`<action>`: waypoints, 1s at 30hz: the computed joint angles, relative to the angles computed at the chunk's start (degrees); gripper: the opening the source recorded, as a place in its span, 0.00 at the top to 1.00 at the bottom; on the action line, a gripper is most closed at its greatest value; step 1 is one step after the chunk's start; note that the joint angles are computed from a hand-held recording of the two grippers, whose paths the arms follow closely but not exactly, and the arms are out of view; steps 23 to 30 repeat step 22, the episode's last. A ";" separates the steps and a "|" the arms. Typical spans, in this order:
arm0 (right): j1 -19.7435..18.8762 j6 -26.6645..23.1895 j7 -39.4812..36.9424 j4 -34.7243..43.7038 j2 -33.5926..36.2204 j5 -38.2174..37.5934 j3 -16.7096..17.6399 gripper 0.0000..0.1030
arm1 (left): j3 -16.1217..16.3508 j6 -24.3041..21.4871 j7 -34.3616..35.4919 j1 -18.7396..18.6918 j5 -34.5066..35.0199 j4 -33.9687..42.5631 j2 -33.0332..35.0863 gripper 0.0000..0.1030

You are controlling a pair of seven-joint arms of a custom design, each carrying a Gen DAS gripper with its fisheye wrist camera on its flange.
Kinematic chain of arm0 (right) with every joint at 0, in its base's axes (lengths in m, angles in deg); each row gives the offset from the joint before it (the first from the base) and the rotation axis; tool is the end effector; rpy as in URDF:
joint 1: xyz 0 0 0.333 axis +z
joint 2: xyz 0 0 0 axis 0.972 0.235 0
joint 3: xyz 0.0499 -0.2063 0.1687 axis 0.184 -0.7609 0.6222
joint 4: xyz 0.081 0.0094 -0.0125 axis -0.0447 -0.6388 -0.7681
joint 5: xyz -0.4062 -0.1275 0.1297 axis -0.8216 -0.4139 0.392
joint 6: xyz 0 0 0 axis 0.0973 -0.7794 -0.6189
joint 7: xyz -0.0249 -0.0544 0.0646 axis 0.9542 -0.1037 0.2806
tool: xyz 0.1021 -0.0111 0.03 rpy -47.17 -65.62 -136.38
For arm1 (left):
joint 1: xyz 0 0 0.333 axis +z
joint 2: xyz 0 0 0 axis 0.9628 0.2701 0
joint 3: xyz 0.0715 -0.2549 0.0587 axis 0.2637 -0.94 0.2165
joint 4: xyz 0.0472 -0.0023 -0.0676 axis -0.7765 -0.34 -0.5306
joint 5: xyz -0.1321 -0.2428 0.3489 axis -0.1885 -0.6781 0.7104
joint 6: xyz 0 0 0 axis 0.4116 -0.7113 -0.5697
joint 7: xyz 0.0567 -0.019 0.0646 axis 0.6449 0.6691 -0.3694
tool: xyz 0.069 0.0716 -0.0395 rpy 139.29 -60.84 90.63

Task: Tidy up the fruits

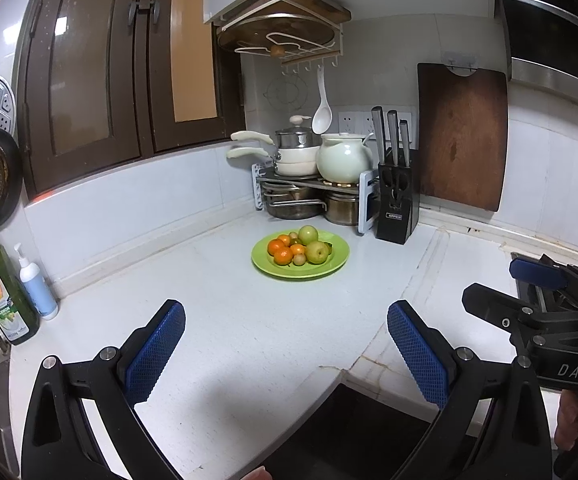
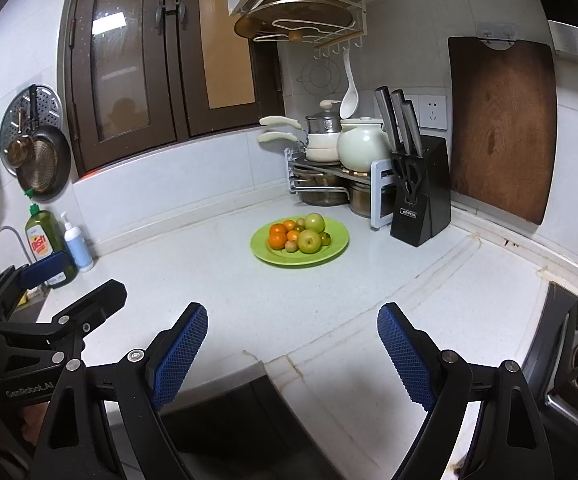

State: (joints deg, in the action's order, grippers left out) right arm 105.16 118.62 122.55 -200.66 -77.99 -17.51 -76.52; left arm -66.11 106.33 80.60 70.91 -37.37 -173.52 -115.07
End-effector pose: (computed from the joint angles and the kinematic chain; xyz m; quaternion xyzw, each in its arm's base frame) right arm 0.4512 0.2789 0.5791 -0.7194 0.4722 -0.2323 0.4534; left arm 0.3882 -0.3332 0.5843 -0.6325 0.5635 -0.3258 0.4199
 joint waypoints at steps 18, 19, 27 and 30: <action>0.15 0.06 -0.03 -0.26 -0.21 0.01 -0.08 0.15 | -0.33 0.25 -0.61 0.23 0.69 -0.03 -0.21 0.00; 0.00 0.04 0.14 -0.20 -0.16 -0.07 0.10 0.15 | -0.23 0.39 -0.58 0.20 0.72 -0.09 -0.21 0.00; 0.22 -0.09 -0.07 -0.64 -0.65 0.04 -0.04 0.15 | -0.35 0.01 -0.71 0.28 0.72 0.06 -0.10 0.00; 0.22 -0.09 -0.07 -0.64 -0.65 0.04 -0.04 0.15 | -0.35 0.01 -0.71 0.28 0.72 0.06 -0.10 0.00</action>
